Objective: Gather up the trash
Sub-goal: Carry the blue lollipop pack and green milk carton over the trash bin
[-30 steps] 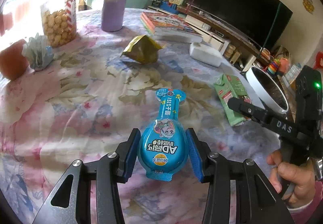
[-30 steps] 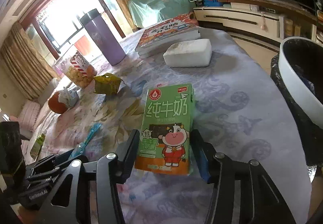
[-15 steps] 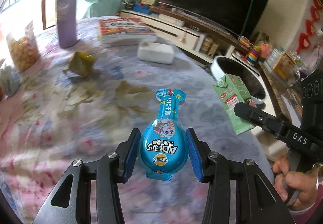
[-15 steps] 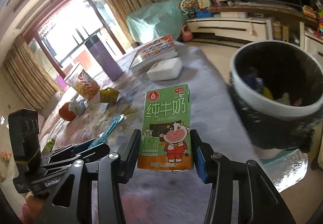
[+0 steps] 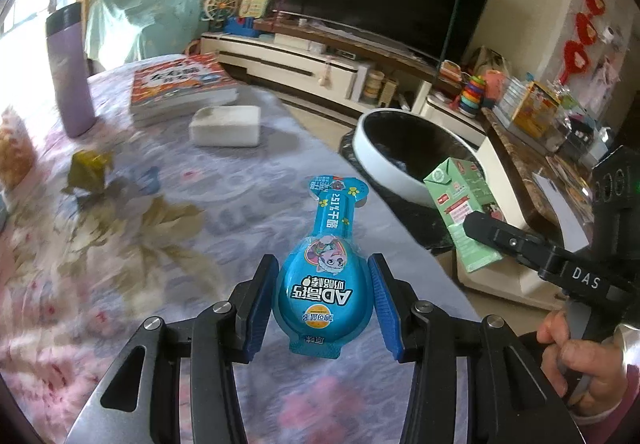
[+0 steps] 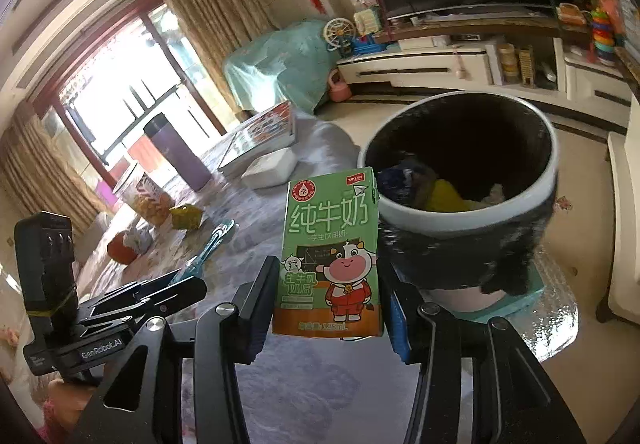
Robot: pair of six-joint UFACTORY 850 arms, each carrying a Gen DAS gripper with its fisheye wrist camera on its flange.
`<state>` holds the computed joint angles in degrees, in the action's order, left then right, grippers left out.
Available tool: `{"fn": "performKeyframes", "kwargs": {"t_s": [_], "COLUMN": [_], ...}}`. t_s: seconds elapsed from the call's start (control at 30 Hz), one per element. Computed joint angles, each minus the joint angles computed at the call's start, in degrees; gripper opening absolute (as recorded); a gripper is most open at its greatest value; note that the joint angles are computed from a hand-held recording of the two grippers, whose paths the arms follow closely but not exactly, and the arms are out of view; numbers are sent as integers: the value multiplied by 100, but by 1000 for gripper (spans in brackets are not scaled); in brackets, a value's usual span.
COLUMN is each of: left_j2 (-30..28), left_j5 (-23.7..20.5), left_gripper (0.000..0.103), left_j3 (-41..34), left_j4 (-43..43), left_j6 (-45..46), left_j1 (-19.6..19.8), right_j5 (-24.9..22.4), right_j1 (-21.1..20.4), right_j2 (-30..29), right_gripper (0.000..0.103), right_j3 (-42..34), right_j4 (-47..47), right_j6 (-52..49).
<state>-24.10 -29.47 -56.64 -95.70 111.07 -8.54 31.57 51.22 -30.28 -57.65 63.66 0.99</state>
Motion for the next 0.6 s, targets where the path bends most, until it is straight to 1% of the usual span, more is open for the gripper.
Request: {"fn": "performKeyframes", "kwargs": {"t_s": [0.3,0.6], "left_j2": [-4,-145], "left_j5": [69,129], "left_gripper": [45,45], "left_j3": [-105,-337], "left_j4": [56,149], "left_j6": [1,-97], "left_j1": [-304,-538], "right_j5": [215,259], "right_j1": [-44,-184], "right_j2": [262,426], "right_gripper": [49,49], "right_j3": [421,696], "right_j4": [-121,-252], "right_j6": [394,659]}}
